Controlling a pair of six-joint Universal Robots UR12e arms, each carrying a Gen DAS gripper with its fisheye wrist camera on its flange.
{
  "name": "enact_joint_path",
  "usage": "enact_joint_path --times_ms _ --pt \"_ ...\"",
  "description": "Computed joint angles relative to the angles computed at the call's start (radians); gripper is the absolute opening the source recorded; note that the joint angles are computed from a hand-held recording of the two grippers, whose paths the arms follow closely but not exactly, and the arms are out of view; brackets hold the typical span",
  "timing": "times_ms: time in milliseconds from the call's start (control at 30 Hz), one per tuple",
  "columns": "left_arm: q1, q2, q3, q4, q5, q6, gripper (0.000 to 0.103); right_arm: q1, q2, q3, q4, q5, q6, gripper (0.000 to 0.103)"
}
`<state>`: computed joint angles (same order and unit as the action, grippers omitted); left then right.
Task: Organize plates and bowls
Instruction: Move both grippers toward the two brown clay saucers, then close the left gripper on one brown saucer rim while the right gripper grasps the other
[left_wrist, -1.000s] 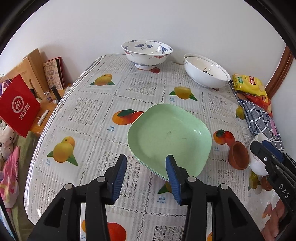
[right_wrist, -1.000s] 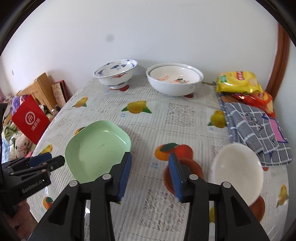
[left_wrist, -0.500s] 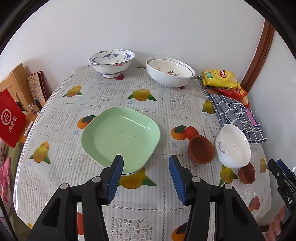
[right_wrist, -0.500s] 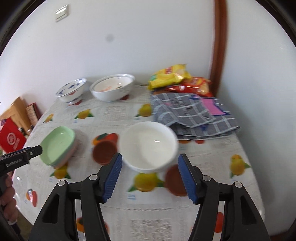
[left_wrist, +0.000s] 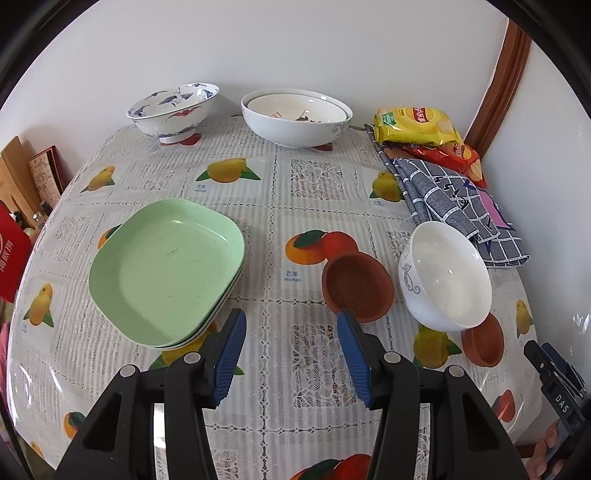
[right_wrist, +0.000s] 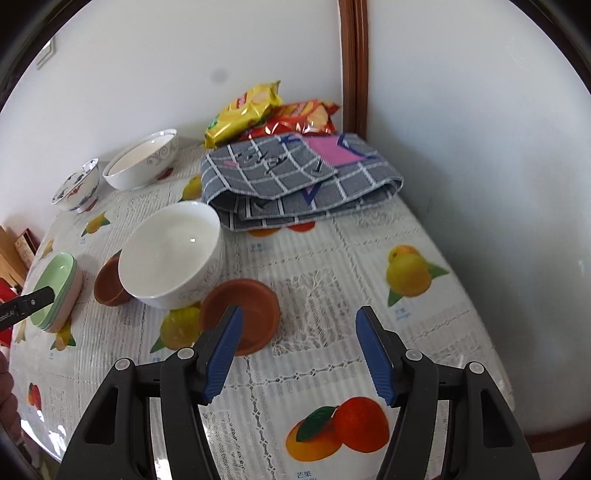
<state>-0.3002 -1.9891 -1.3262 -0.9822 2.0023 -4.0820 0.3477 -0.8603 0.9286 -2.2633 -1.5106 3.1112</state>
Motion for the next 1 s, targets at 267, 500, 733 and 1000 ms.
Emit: enact_joint_path --times_ms 267,500,733,1000 --pt "0.012 -0.04 0.042 -0.033 -0.026 0.007 0.049 0.007 0.039 -0.039 0.068 0.015 -0.055 0.062" --pt "0.026 -0.071 0.074 -0.05 -0.052 0.018 0.049 0.003 0.074 -0.084 0.116 0.055 -0.041 0.046" --pt "0.038 -0.098 0.09 -0.054 -0.074 0.028 0.048 -0.006 0.107 -0.13 0.173 0.109 0.0 0.032" --pt "0.049 -0.115 0.089 -0.032 -0.087 0.014 0.033 0.004 0.111 -0.121 0.133 0.076 -0.083 0.032"
